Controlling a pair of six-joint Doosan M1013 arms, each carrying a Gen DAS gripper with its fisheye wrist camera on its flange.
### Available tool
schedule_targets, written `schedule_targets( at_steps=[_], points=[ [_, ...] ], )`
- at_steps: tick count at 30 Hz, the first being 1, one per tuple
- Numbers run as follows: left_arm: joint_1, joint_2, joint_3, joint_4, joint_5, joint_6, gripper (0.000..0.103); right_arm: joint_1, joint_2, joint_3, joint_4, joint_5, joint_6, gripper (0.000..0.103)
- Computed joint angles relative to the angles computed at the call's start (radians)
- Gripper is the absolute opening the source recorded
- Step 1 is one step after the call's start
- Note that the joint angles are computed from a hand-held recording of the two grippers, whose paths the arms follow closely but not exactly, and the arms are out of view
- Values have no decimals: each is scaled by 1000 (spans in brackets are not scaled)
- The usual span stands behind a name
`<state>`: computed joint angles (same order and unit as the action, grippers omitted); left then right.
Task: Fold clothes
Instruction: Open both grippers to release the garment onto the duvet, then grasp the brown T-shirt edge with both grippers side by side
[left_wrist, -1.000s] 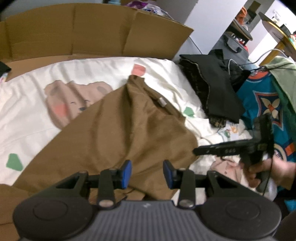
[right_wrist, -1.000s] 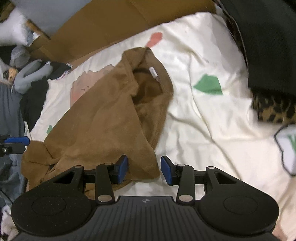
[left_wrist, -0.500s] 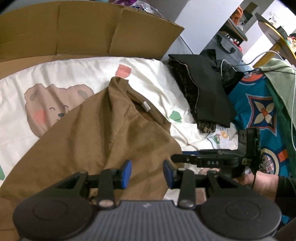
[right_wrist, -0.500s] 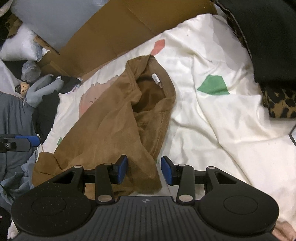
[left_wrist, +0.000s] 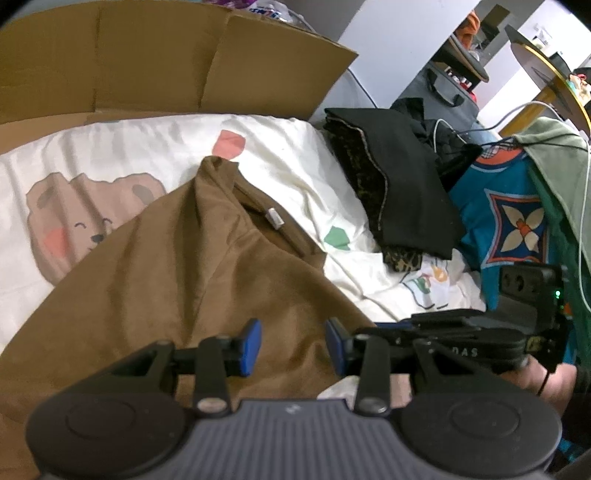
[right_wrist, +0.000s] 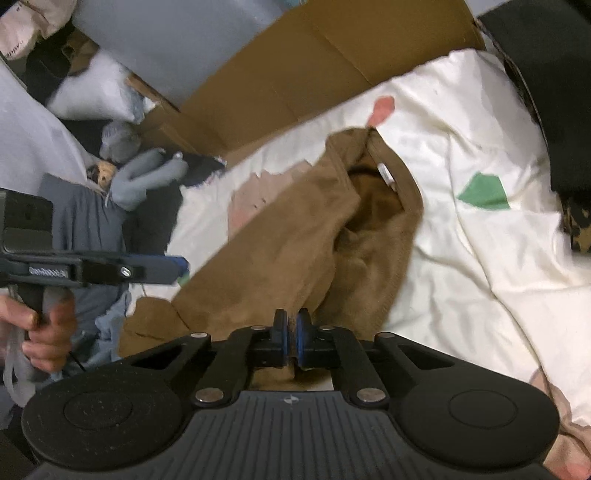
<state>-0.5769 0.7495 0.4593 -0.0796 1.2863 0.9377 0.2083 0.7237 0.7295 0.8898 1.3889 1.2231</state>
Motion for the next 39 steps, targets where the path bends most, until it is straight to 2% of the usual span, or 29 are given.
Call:
schedule_targets(
  at_steps=[3,5,6,9,12,18,20,21,22,26,29,31,33,39],
  points=[
    [8,10,-13,-34,-16,4,41,7,3,-17,24,-10,1,2],
    [14,13,-12,-60,-36,7,45,15,14,-41,42,-10,10,2],
    [19,6,10,-80,-65,4,49,20,20,-52,51,-10,17,2],
    [37,-8,72,-163,-137,2,50,36,34,-74,69,-3,19,2],
    [67,-42,184,-324,-245,38,53,57,46,-87,67,7,28,2],
    [97,-26,163,-366,-151,8,48,92,53,-101,58,22,43,2],
    [102,-11,124,-347,-100,13,26,98,55,-111,63,25,39,2],
    [106,1,99,-342,-63,13,2,101,61,-125,63,32,40,2],
    [109,8,84,-332,-33,13,2,103,67,-140,63,39,41,2],
    [113,-6,94,-265,-13,40,1,103,89,-184,64,73,35,5],
    [114,-25,117,-216,-12,47,1,92,65,-142,55,35,25,8],
    [113,-39,132,-175,-9,40,1,85,44,-108,18,9,51,18],
    [114,-55,148,-145,-8,35,1,77,23,-73,-14,-9,62,20],
    [120,-81,154,-61,28,33,1,59,-1,-24,-121,49,91,21]
  ],
)
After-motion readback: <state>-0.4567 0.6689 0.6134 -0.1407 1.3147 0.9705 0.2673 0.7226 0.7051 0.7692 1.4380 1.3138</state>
